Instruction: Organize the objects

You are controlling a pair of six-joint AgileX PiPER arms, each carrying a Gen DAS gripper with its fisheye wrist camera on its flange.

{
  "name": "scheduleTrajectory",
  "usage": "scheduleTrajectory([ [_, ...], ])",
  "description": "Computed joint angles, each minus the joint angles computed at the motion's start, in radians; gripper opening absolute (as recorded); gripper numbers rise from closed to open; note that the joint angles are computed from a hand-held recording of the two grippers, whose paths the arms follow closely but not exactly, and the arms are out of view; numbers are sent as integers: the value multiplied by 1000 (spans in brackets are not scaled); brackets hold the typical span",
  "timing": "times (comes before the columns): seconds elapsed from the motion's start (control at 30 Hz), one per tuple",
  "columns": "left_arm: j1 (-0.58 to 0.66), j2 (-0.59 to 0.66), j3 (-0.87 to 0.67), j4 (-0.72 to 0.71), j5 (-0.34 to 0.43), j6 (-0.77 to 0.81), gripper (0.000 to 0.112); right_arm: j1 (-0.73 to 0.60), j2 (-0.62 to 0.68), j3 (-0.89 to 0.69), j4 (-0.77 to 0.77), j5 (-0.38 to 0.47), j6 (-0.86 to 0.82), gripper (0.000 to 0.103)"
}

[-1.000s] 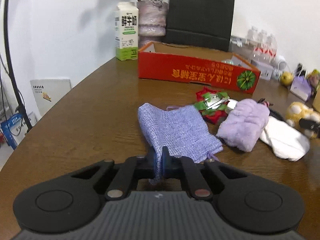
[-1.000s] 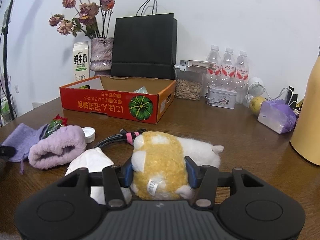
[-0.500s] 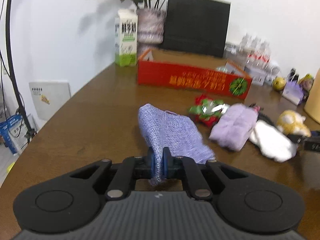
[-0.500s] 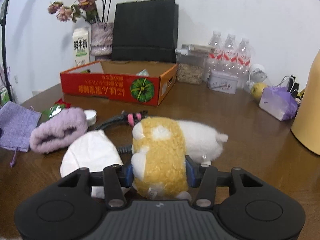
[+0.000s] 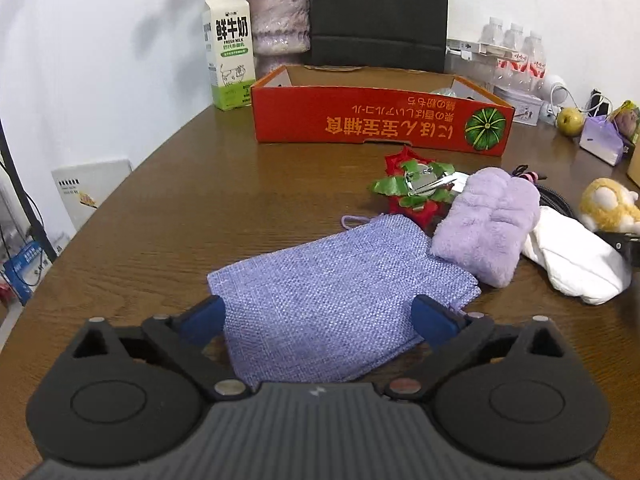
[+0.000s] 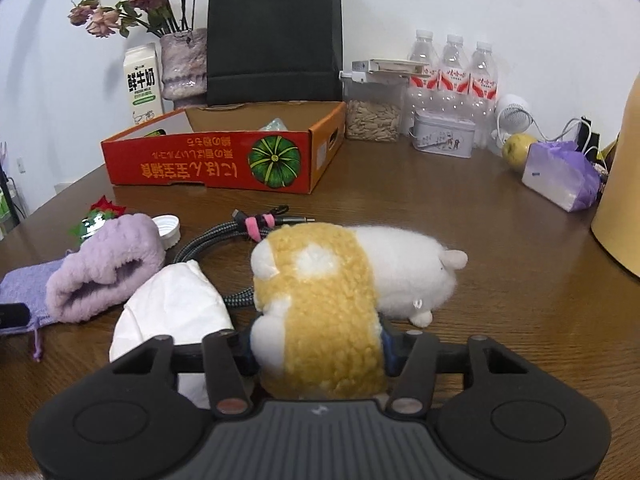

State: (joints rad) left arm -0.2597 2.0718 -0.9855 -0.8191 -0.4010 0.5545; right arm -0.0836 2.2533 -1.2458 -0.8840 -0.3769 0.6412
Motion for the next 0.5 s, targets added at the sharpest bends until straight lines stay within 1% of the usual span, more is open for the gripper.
scheduleTrajectory([
  [0.03, 4, -2, 5, 26, 2, -26, 98, 0, -1, 5, 10, -5, -13, 50],
  [0.07, 3, -6, 16, 65, -5, -57, 89, 0, -2, 7, 14, -8, -17, 50],
  [0.1, 0, -10, 28, 101, -17, -86, 82, -1, -4, 11, 14, -14, -20, 50],
  [0.17, -17, -18, 47, 121, -46, -103, 48, -3, -9, 21, 21, -25, -30, 50],
  [0.2, -24, -22, 58, 144, -55, -126, 39, -4, -12, 29, 31, -33, -42, 50],
  [0.23, -33, -28, 71, 152, -68, -143, 15, -5, -17, 42, 50, -43, -63, 49],
  [0.27, -39, -33, 78, 143, -73, -142, 8, -8, -22, 52, 59, -52, -76, 49],
  [0.3, -39, -37, 87, 160, -76, -169, 6, -10, -28, 68, 78, -66, -99, 49],
  [0.37, -28, -55, 127, 255, -94, -297, 5, -15, -42, 103, 124, -99, -151, 49],
  [0.47, -42, -94, 199, 286, -171, -347, 5, -24, -66, 167, 200, -161, -237, 49],
  [0.5, -45, -111, 218, 297, -184, -360, 5, -29, -76, 190, 210, -184, -253, 49],
])
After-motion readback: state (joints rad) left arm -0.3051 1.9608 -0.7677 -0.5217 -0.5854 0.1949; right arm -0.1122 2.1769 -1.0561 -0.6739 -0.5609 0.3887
